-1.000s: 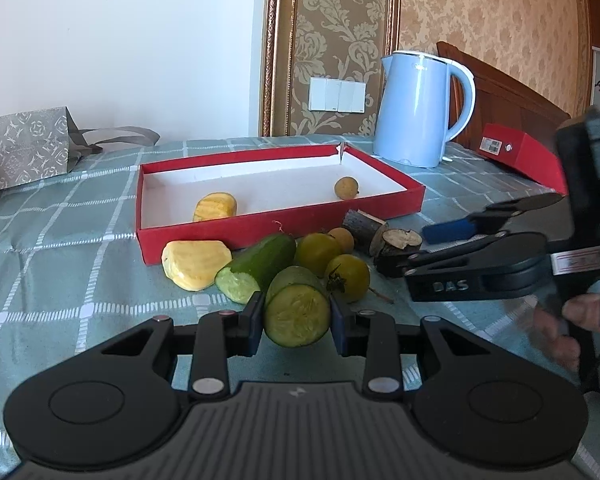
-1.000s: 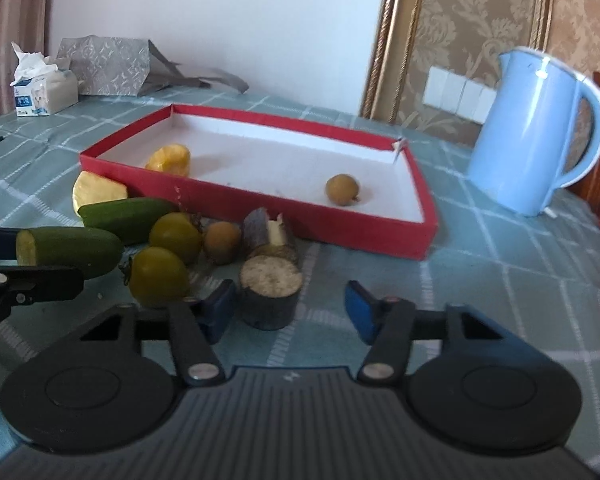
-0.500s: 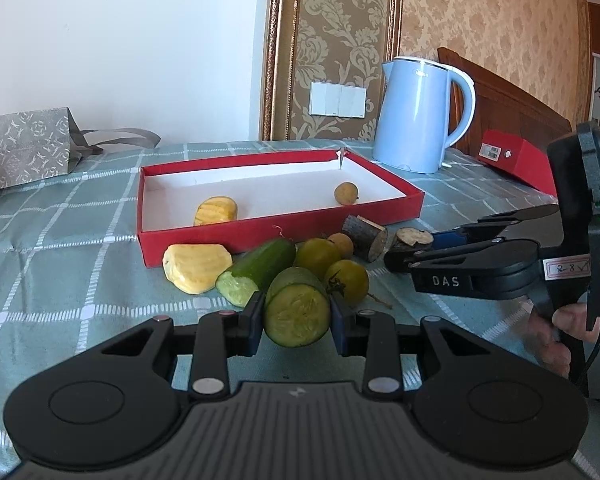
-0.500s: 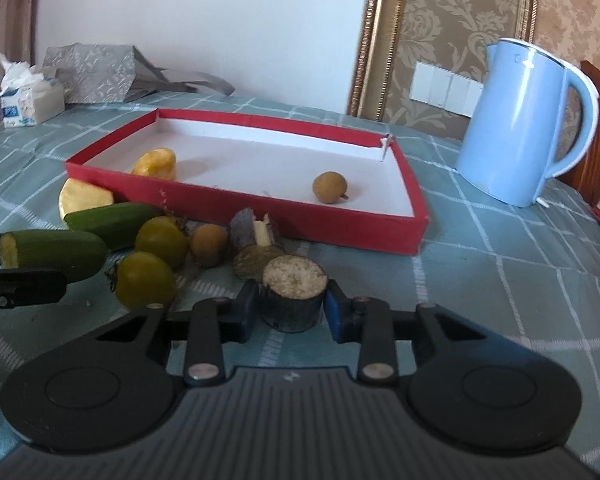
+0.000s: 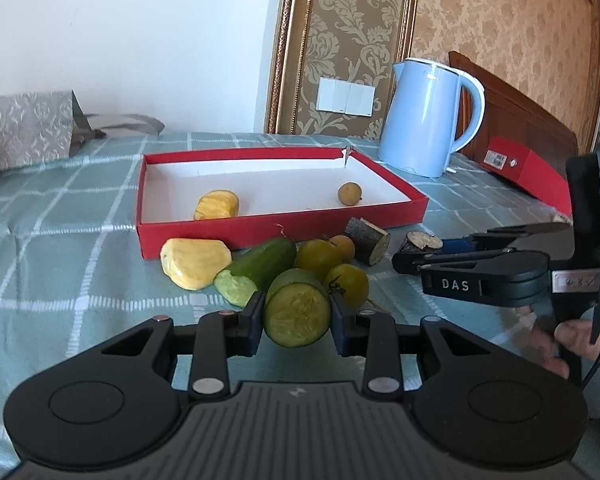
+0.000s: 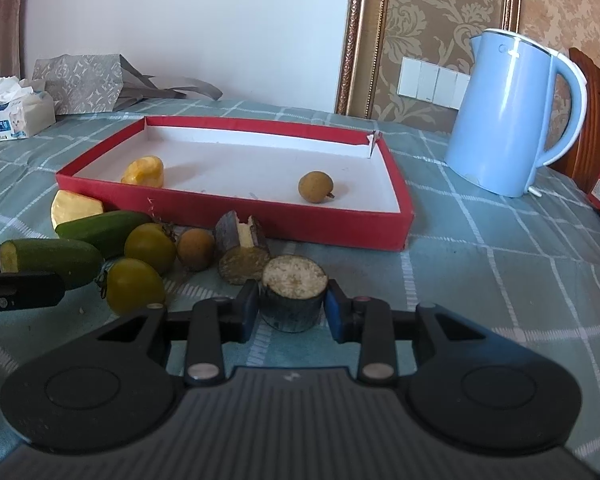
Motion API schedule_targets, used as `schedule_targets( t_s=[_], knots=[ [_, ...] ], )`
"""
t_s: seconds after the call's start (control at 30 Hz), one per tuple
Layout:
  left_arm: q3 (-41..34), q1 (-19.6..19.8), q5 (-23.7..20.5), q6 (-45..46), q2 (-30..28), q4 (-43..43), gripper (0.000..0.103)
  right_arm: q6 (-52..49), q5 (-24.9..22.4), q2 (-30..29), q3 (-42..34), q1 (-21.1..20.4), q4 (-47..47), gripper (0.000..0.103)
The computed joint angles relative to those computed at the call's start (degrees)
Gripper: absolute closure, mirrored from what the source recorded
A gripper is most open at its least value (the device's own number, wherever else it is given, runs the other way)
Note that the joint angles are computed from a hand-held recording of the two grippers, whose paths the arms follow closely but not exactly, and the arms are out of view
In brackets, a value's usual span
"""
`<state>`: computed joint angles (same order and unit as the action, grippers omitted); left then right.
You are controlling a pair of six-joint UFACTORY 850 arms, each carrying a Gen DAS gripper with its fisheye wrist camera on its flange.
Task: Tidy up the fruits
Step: 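Carry the cucumber half into the tray and open the left gripper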
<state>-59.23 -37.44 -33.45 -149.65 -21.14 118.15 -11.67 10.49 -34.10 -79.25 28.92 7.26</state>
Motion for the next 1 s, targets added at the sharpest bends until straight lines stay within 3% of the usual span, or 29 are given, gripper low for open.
schedule_targets(
  t_s=[0.27, 0.43, 1.0],
  knots=[
    [-0.65, 0.14, 0.34, -0.08, 1.39, 1.85, 0.070, 2.02, 0.73, 0.28, 0.40, -0.12, -1.54, 0.070],
    [-5.01, 1.48, -1.16, 7.07, 0.10, -1.09, 0.070, 1.67, 0.98, 0.42, 0.65, -0.20, -1.02, 0.070],
    [-23.41, 8.57, 1.57, 24.83, -13.04, -18.22, 0.070, -0.20, -0.08, -0.26, -0.27, -0.25, 0.30, 0.070]
  ],
)
